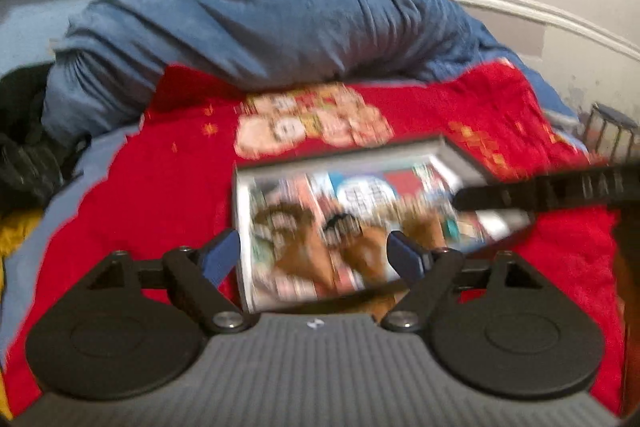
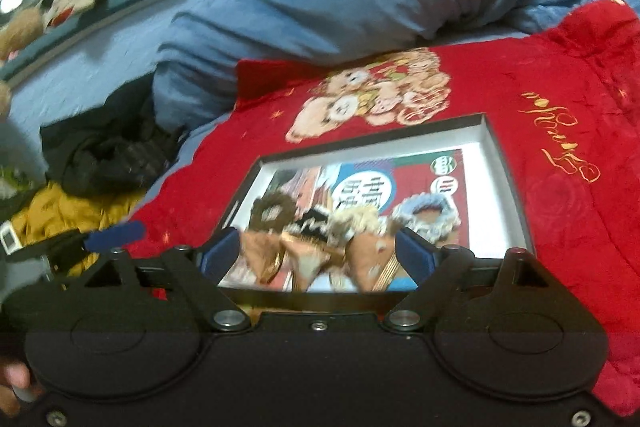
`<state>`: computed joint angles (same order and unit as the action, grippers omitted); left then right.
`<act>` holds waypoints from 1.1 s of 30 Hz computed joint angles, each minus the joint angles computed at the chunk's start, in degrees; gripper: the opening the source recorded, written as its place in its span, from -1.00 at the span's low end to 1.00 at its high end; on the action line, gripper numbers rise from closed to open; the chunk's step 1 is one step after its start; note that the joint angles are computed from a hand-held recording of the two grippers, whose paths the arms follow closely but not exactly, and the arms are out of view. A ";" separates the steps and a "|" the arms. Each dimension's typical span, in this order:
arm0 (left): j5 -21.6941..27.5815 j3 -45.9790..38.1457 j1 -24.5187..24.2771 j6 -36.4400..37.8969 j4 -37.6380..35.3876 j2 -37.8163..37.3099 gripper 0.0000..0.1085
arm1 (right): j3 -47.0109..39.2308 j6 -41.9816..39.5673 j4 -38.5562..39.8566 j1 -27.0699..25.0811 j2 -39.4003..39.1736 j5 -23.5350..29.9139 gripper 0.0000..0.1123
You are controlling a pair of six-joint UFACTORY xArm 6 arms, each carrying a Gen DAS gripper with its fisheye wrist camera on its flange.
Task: Organize objects
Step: 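Grasp a brown wrapped snack with the left gripper while the right gripper grasps a blue binder clip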
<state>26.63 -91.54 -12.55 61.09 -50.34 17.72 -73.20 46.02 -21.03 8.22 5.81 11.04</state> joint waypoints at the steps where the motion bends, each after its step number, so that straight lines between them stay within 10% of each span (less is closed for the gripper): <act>1: 0.17 1.71 -0.03 0.73 -0.35 -0.70 0.62 | 0.62 1.11 -1.97 0.19 -0.44 0.03 0.51; 8: -6.84 6.41 -3.95 3.26 1.97 0.25 0.51 | 6.11 0.67 1.55 0.31 -3.09 -0.32 0.47; 13: -5.88 5.90 -4.62 -0.71 7.29 2.02 -0.41 | 8.55 -6.76 12.28 0.34 -3.33 -0.51 0.47; 27: -4.75 6.06 -0.71 -18.83 23.67 0.09 -0.53 | 4.79 -31.06 30.00 5.38 1.35 1.54 0.31; 33: -4.29 5.10 -0.25 -21.77 26.91 1.08 -0.52 | 0.36 -36.81 33.11 6.43 5.25 6.18 -0.07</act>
<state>22.33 -86.44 -12.80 39.32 -23.43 18.80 -72.84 9.22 12.08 14.65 11.06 17.22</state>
